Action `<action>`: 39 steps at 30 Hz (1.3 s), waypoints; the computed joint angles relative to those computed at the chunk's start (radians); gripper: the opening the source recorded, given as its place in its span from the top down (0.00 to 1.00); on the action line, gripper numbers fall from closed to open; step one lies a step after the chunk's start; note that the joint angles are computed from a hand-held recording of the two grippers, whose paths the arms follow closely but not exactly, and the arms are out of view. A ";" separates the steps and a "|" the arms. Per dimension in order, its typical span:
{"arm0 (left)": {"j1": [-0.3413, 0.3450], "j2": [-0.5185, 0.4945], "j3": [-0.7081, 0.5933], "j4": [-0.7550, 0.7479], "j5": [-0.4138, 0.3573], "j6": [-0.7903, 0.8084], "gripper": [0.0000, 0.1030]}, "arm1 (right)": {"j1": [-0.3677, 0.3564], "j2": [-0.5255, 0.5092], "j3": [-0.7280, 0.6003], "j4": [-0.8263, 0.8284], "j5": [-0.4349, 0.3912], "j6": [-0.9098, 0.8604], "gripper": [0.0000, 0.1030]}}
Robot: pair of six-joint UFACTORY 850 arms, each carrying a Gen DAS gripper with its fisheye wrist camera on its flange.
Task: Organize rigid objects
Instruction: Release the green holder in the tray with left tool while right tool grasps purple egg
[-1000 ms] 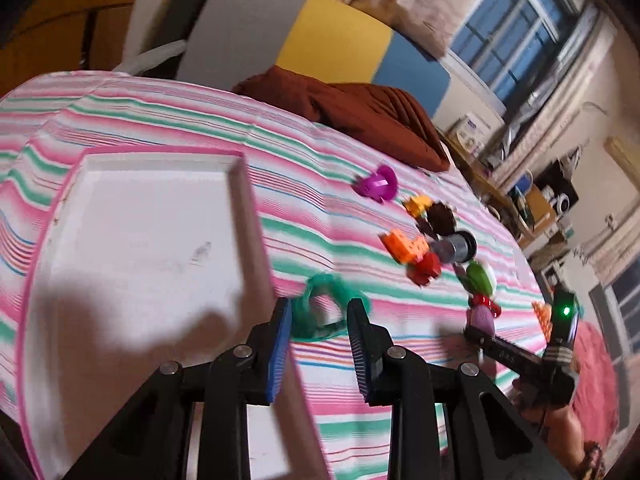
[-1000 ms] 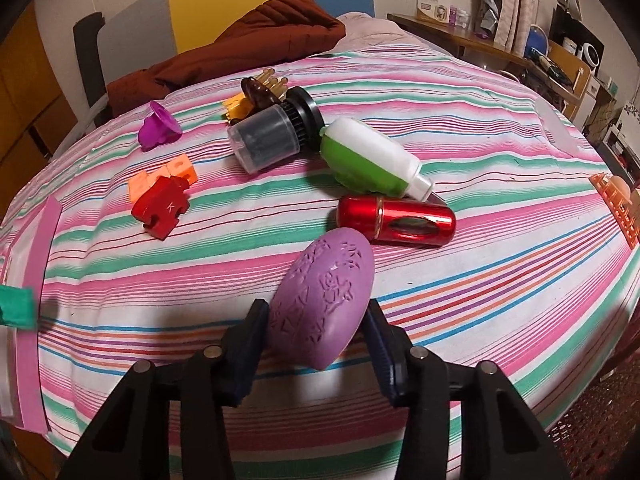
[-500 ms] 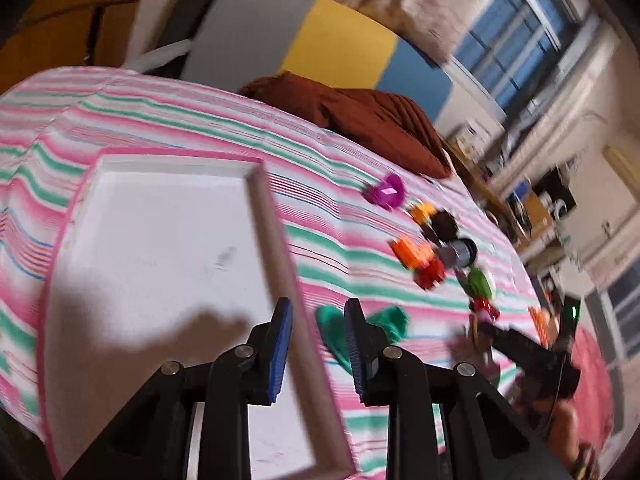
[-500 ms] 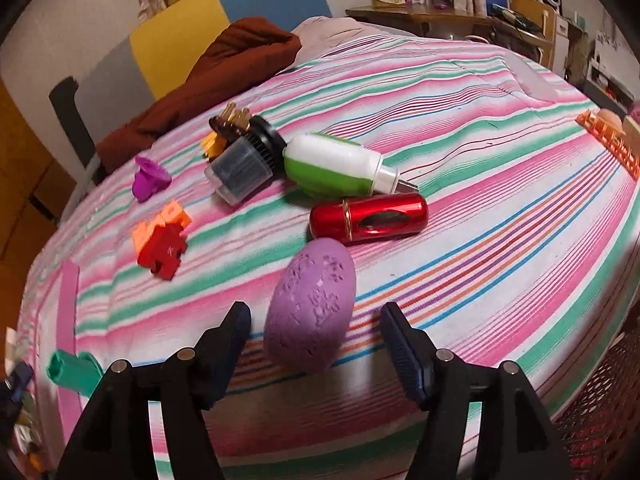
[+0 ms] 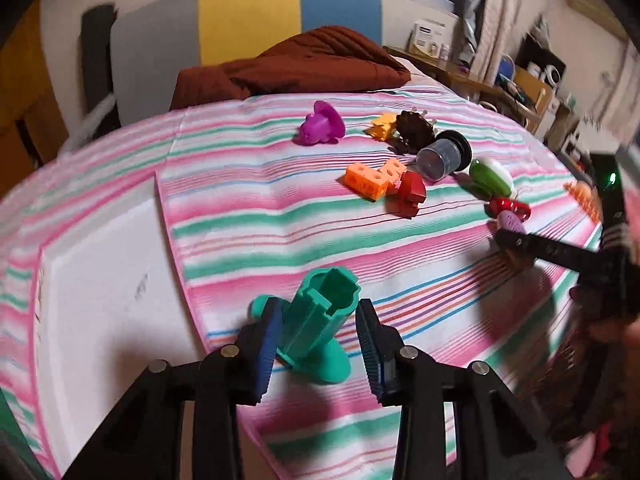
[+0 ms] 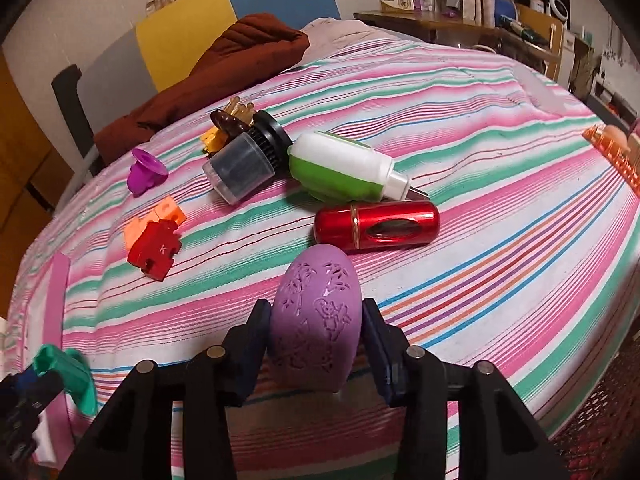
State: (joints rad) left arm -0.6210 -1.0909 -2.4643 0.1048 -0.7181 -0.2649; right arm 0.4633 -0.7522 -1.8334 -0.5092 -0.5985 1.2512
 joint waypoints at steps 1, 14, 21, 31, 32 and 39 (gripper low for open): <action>0.000 0.002 0.003 0.000 0.004 0.005 0.64 | -0.002 0.004 0.007 0.001 0.011 0.003 0.56; 0.071 0.218 0.320 -0.129 0.283 -0.088 0.70 | 0.001 0.044 0.068 -0.016 0.046 0.023 0.56; 0.115 0.257 0.379 -0.035 0.309 -0.237 0.70 | 0.009 0.054 0.072 0.021 0.041 -0.025 0.56; 0.180 0.216 0.353 0.192 0.236 -0.486 0.70 | 0.035 0.024 0.016 0.058 0.002 -0.103 0.56; 0.187 0.203 0.336 0.208 0.223 -0.507 0.70 | 0.039 0.019 0.007 0.055 -0.007 -0.108 0.56; 0.217 0.101 0.181 0.239 0.115 -0.545 0.70 | 0.053 0.000 -0.029 0.052 -0.042 -0.133 0.56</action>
